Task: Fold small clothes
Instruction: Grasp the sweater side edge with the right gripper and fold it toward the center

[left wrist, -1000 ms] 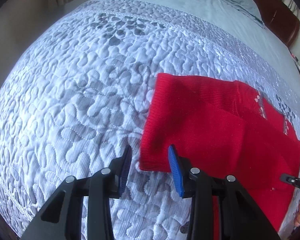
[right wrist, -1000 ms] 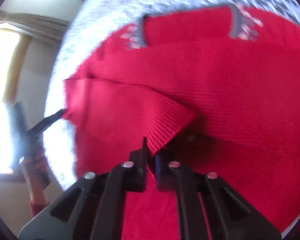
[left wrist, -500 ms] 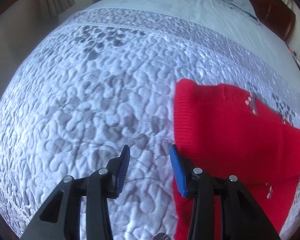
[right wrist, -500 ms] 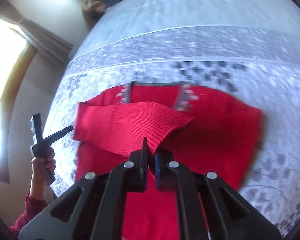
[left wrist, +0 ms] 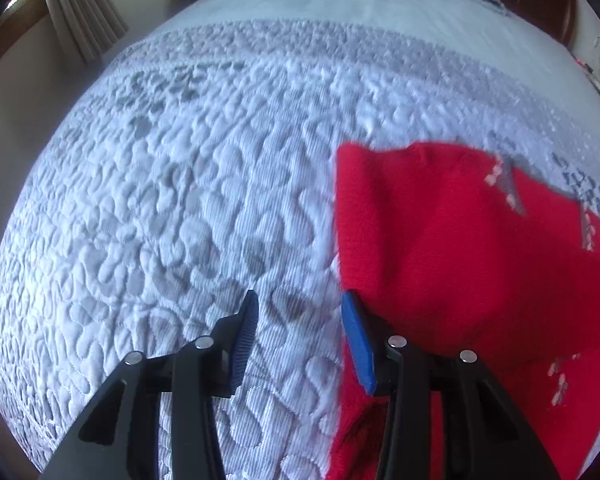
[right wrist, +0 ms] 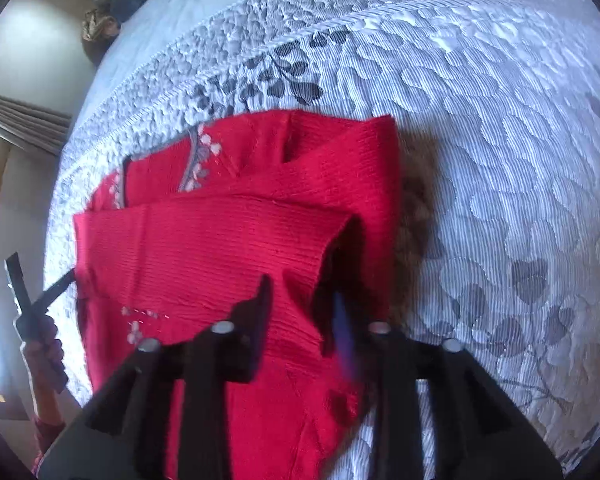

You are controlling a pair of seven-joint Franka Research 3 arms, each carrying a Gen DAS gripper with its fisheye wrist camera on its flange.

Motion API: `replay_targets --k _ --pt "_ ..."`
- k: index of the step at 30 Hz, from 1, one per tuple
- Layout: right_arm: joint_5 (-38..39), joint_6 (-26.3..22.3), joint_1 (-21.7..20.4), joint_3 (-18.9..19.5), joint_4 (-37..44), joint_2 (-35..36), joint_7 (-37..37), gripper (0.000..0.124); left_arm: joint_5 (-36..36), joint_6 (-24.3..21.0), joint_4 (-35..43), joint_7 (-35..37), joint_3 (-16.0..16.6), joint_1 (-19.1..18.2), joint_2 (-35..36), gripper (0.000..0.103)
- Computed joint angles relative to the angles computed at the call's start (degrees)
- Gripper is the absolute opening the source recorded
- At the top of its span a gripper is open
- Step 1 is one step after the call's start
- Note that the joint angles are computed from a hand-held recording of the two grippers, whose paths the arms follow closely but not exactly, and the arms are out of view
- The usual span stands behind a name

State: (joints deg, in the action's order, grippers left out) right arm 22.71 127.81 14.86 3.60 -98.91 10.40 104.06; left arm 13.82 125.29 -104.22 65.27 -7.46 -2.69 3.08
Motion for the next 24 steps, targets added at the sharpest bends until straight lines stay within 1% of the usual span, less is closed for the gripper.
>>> replay_targets --k 2,3,4,5,7,9,10,11,13,14,16,17,18,20,21,24 --pt "1.9 0.2 -0.6 -0.1 0.9 0.9 0.4 0.042 -0.5 0.6 1.6 0.6 -0.3 -0.2 1.1 0.044" --pt "3.6 0.2 -1.0 -0.1 1.3 1.6 0.1 0.034 -0.5 0.1 2.9 0.8 -0.4 -0.5 2.2 0.044" --pt "4.8 -0.2 -1.4 0.1 2.2 2.3 -0.4 0.013 -0.6 -0.5 4.0 1.0 -0.5 -0.6 3.3 0.044" --pt "5.9 -1.0 -1.7 0.2 3.2 3.0 -0.9 0.005 -0.8 -1.3 5.1 0.9 -0.7 -0.8 4.4 0.044" --pt "4.6 0.8 -1.2 0.2 3.4 2.7 -1.3 0.005 -0.3 -2.8 6.0 -0.2 -0.6 -1.3 5.8 0.045" --pt "4.0 4.9 -0.8 0.4 1.6 1.0 -3.6 0.004 -0.6 -2.6 5.8 -0.8 -0.5 -1.2 6.3 0.051" --pt "3.5 6.0 -0.6 0.3 0.9 0.5 -3.8 0.004 -0.7 -2.0 5.2 -1.1 -0.4 -1.1 6.2 0.052" --pt "1.0 5.4 -0.2 -0.2 0.7 0.4 -2.1 0.004 -0.9 -1.5 4.7 -1.0 -0.4 -0.9 6.1 0.054" --pt "-2.9 2.2 0.3 -0.9 2.1 2.4 1.7 0.004 -1.7 -0.4 3.8 -0.5 -0.4 -0.6 5.8 0.055" --pt "-2.6 1.6 0.1 -0.8 1.9 2.9 2.0 0.005 -1.7 -0.3 3.7 -0.4 -0.4 -0.6 5.8 0.055" --pt "0.8 4.5 -0.7 -0.4 -1.1 1.6 0.9 0.005 -1.0 -0.7 4.2 -0.6 -0.4 -0.8 6.2 0.056" --pt "3.3 5.6 -1.2 -0.1 -2.4 0.7 0.0 0.008 -0.6 -1.0 4.6 -0.7 -0.4 -1.0 6.4 0.056" --pt "4.6 5.6 -1.5 0.1 -3.1 0.1 -0.5 0.011 -0.3 -1.3 4.7 -0.8 -0.4 -1.1 6.3 0.056" --pt "5.8 4.4 -1.8 0.2 -4.0 -1.0 -1.7 0.015 -0.7 -1.8 4.4 -1.2 -0.4 -1.0 5.4 0.056" --pt "6.4 3.3 -1.9 0.2 -4.7 -2.0 -2.9 0.019 -1.4 -1.9 4.0 -1.1 -0.5 -0.9 4.8 0.054" --pt "8.2 0.8 -2.0 0.2 -6.5 -4.3 -5.6 0.031 -4.6 -1.6 1.0 0.3 -0.8 -0.5 1.5 0.055"
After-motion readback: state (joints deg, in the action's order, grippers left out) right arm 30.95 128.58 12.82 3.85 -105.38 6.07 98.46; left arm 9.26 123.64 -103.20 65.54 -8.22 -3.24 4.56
